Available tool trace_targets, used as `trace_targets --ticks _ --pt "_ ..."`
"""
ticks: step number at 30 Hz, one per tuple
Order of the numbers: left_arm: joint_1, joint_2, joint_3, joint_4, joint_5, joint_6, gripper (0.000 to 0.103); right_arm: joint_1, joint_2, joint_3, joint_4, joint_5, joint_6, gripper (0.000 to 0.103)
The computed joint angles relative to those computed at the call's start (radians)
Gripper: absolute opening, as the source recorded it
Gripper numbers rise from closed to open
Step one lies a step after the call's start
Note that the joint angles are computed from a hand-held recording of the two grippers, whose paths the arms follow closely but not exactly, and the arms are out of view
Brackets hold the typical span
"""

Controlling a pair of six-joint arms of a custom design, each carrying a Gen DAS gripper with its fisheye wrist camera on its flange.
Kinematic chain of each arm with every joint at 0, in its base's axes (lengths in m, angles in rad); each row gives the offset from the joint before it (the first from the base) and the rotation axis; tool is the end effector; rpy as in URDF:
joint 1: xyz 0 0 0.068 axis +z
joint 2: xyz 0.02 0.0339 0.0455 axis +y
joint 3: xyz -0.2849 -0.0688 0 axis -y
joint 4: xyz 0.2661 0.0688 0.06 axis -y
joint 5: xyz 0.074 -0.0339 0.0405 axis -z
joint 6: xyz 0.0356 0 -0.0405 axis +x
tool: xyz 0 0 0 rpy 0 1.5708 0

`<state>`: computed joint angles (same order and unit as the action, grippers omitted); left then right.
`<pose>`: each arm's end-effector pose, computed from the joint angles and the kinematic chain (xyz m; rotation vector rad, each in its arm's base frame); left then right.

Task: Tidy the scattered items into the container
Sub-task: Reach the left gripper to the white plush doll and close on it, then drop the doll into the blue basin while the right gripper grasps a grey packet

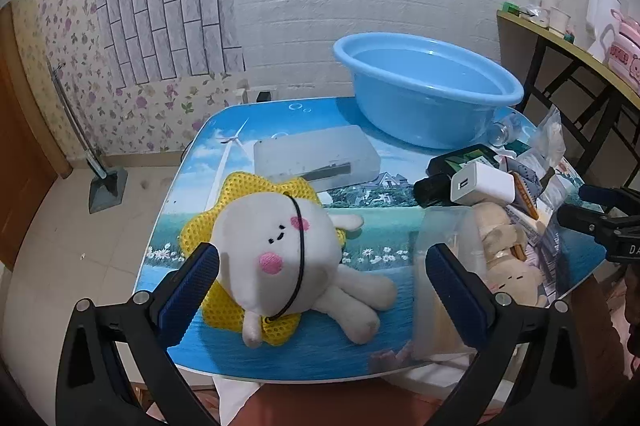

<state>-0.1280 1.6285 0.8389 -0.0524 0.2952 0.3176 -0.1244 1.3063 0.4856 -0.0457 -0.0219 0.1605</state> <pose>0.3343 -0.0535 0.1706 0.6570 2.2894 -0.2661 0.2400 -0.0292 0.1512 0.3363 2.4141 0.0429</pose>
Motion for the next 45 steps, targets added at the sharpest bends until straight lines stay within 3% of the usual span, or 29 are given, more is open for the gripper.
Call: trace_targets --ticks 18,26,28,32,37,40,42,43,45 --pt "0.062 0.042 0.016 0.013 0.021 0.011 0.103 0.083 -0.005 -0.007 0.002 -0.002 0.006 0.092" --pt "0.091 0.112 0.076 0.011 0.028 -0.013 0.103 0.072 0.020 0.006 0.009 0.022 0.016 0.087" --pt "0.089 0.125 0.083 0.014 0.024 -0.010 0.103 0.065 0.029 0.014 0.020 0.023 0.015 0.080" --pt "0.078 0.161 0.104 0.015 0.016 -0.002 0.103 0.063 0.073 0.045 0.042 0.027 -0.002 0.077" --pt "0.067 0.199 0.133 -0.001 0.029 0.010 0.103 0.061 0.163 0.097 0.062 -0.001 -0.028 0.059" --pt "0.067 0.216 0.149 -0.015 0.028 0.005 0.103 0.066 0.182 0.109 0.073 0.010 -0.037 0.058" --pt "0.068 0.224 0.154 -0.016 0.031 0.010 0.097 0.065 0.185 0.109 0.082 0.009 -0.042 0.056" --pt "0.073 0.230 0.162 -0.032 0.055 0.016 0.085 0.066 0.186 0.109 0.085 0.009 -0.049 0.049" --pt "0.077 0.233 0.170 -0.048 0.073 0.015 0.081 0.060 0.190 0.113 0.088 -0.031 -0.073 0.032"
